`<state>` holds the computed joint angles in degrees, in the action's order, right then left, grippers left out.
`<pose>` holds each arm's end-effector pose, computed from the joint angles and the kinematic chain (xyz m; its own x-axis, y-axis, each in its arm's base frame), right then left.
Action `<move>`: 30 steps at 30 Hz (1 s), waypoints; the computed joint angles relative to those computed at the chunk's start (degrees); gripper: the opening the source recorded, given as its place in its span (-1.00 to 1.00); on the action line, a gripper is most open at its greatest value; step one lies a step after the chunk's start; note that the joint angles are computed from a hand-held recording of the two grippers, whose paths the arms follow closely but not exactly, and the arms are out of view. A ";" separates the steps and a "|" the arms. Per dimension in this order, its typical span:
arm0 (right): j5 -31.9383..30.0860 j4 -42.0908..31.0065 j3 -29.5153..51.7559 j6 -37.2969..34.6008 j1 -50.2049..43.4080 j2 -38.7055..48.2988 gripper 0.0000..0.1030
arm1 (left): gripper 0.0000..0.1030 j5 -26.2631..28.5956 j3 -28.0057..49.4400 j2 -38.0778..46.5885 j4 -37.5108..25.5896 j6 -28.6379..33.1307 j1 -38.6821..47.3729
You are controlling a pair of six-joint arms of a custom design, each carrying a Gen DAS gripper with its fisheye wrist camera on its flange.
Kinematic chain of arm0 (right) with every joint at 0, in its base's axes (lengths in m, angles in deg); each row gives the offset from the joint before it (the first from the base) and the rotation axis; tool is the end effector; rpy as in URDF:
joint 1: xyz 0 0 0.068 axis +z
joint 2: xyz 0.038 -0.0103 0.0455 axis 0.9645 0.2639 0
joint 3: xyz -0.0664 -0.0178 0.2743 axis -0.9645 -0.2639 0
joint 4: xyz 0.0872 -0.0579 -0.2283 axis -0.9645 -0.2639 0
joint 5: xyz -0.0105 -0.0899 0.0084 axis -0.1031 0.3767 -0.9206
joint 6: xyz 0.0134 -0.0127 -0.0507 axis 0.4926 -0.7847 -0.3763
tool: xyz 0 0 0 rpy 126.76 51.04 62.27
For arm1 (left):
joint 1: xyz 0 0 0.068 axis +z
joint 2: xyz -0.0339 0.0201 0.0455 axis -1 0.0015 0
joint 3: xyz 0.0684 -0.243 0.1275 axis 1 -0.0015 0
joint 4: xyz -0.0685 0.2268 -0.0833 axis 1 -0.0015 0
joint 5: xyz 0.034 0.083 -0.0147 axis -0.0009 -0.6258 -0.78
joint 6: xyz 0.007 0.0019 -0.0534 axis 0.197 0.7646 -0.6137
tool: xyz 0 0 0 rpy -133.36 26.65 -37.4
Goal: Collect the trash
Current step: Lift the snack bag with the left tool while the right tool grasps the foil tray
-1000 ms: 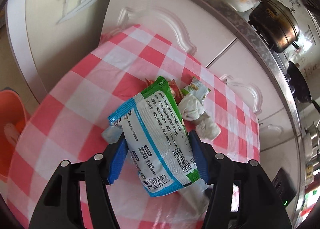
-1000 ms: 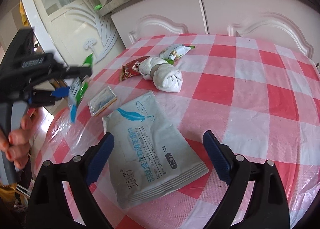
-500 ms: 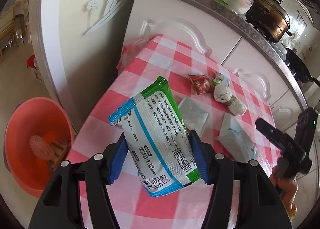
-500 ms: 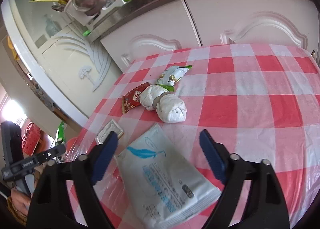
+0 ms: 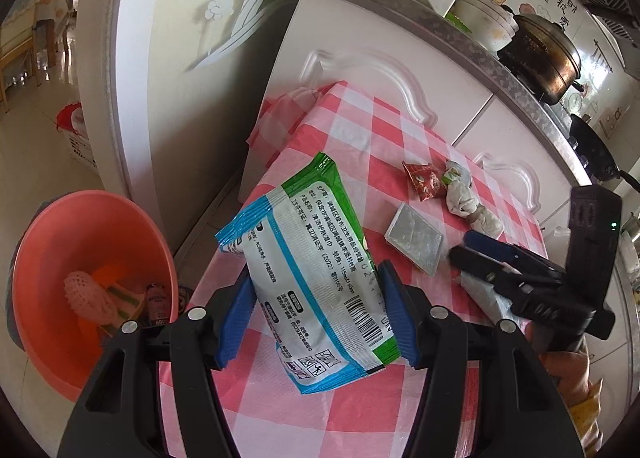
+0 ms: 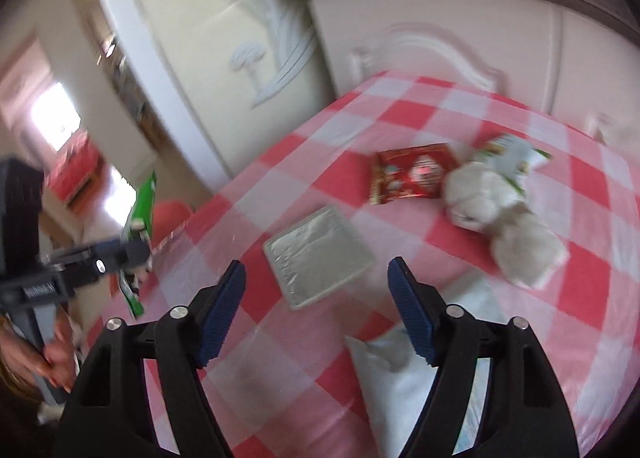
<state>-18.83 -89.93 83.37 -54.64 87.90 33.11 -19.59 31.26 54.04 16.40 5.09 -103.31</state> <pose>0.4266 0.1209 0.1663 -0.5539 -0.5305 -0.6417 -0.7972 0.5601 0.2251 0.2293 -0.0492 0.1431 -0.6033 -0.5286 -0.5972 -0.3578 0.8486 -0.3896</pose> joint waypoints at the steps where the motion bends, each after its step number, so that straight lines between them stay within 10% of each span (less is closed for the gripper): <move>1: 2.37 1.24 -0.50 -1.17 1.22 -0.14 0.59 | 0.19 0.23 -0.47 -0.41 0.25 0.00 0.41; 16: 12.28 -3.02 6.68 -8.85 6.06 5.97 0.74 | 0.19 2.97 -4.90 -2.53 3.25 1.83 5.01; 30: 13.81 5.71 -2.00 -5.51 6.62 1.52 0.27 | 0.19 3.30 -7.42 -4.49 3.14 2.29 6.11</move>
<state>-5.02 -84.22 81.37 -60.15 94.52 34.63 -16.29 23.84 49.56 19.54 7.39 -97.20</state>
